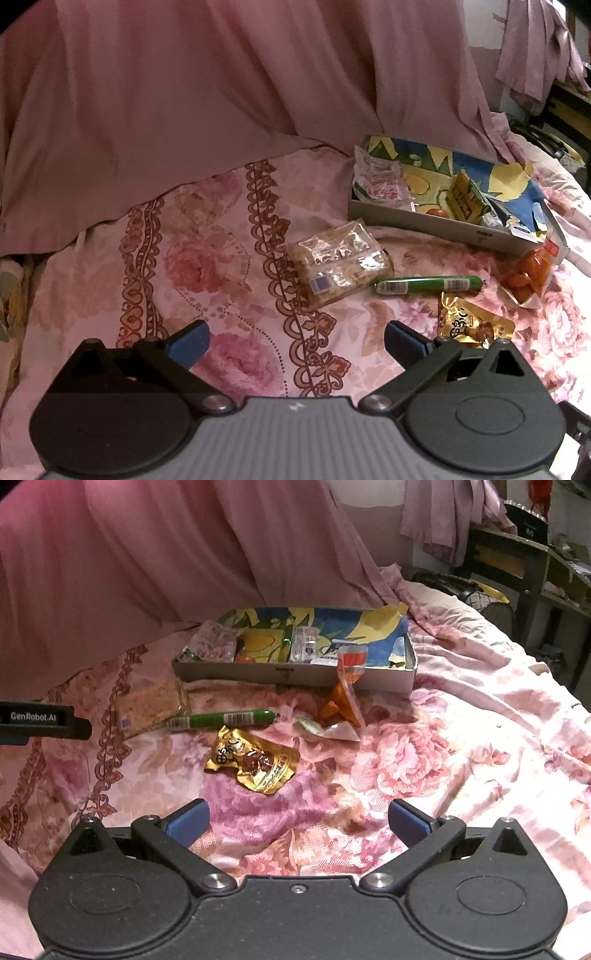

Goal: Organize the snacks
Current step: 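Withdraw both tools from the box back over the remaining snacks, then grasp the clear rice-cracker packet with the left tool while the right tool grasps the gold wrapper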

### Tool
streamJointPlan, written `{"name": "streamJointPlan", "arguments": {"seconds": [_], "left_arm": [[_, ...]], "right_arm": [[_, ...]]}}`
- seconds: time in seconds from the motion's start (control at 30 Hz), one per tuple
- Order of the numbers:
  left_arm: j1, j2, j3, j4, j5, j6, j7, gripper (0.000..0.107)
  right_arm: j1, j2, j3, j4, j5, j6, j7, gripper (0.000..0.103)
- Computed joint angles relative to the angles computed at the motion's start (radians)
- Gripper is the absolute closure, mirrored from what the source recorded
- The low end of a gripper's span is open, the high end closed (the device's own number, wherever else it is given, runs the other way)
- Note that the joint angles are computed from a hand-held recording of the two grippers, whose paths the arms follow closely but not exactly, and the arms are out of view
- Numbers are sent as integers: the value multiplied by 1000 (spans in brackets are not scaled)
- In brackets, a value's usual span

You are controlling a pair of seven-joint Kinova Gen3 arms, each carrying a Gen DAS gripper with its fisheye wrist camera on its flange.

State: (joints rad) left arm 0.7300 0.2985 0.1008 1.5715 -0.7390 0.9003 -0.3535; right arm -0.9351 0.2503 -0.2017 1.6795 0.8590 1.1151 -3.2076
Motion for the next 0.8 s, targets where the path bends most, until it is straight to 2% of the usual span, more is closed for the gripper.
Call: {"name": "streamJointPlan", "arguments": {"seconds": [0.13, 0.27, 0.47, 0.63, 0.8], "left_arm": [[-23, 0, 6, -4, 39, -10, -28, 5], [-47, -1, 6, -9, 83, -32, -64, 5], [-102, 8, 2, -26, 192, -62, -131, 5], [-204, 7, 4, -29, 370, -131, -222, 5], [-278, 22, -5, -32, 485, -179, -309, 5]], "right_arm": [[5, 6, 0, -10, -15, 1, 24, 1], [32, -9, 0, -2, -47, -55, 68, 1], [43, 6, 5, -34, -68, -57, 166, 1], [56, 13, 17, -51, -62, -85, 275, 1], [97, 0, 30, -33, -41, -196, 408, 1]]}}
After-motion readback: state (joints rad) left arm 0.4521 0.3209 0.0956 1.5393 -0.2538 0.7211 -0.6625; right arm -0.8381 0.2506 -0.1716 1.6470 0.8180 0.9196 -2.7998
